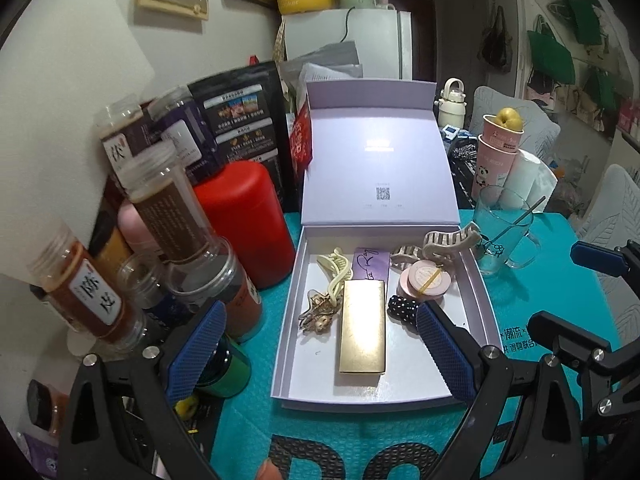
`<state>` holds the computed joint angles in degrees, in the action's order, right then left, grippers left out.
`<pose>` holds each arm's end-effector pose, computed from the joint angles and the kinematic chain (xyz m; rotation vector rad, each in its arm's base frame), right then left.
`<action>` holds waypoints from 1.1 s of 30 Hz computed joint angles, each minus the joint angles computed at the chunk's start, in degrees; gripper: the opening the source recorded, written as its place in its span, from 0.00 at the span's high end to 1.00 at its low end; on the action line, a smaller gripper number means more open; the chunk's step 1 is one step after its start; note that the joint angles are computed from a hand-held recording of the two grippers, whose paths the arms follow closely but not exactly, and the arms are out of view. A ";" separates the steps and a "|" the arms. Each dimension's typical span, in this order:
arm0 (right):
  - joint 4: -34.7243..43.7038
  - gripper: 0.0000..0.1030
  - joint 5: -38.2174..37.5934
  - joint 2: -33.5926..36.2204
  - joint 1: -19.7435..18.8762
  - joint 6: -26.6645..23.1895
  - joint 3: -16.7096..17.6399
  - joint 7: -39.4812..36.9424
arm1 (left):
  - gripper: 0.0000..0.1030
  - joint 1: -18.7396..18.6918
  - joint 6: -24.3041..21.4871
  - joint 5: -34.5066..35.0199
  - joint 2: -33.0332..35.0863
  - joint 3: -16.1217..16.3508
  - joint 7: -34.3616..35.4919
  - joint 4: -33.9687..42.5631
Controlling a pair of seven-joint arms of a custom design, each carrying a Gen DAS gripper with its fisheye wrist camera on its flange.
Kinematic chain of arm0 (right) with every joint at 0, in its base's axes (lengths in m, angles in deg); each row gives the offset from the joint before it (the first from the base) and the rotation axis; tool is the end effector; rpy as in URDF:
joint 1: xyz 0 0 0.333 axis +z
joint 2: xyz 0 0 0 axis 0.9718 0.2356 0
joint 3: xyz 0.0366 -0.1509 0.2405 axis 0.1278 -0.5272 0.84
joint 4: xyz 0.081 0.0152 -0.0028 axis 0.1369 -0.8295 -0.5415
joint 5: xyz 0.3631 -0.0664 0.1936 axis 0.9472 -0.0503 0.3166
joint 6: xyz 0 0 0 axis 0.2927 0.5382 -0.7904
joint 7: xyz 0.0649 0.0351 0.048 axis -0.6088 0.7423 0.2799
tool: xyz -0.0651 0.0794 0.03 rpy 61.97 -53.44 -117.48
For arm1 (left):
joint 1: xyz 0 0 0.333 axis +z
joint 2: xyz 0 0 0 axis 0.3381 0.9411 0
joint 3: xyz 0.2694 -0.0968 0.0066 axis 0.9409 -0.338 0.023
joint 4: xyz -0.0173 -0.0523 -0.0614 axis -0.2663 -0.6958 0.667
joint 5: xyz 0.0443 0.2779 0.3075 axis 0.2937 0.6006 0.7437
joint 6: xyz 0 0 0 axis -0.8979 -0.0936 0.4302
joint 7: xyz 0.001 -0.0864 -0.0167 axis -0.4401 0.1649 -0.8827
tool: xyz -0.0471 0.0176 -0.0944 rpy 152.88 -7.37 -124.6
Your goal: Organize rigid objects
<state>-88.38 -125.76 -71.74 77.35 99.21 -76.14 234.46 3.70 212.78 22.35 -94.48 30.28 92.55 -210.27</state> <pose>0.4127 0.1066 0.4752 -1.4954 1.9471 -0.9003 0.5300 -0.2449 0.4776 -1.0165 2.3258 -0.9886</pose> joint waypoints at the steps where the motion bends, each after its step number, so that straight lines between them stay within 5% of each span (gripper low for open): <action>1: -0.18 0.08 0.05 -0.66 0.18 -0.44 0.33 0.18 | 0.05 -0.27 0.31 -1.19 -0.70 0.21 1.13 -0.59; 14: -3.28 0.08 -0.62 -8.43 3.28 -5.59 4.42 5.53 | 0.05 -3.77 -0.76 -11.96 -9.39 4.25 10.76 -7.92; 33: -7.70 0.08 0.75 -14.08 10.18 -12.90 6.57 15.24 | 0.05 -4.72 -3.13 -13.45 -17.25 7.17 11.85 -17.45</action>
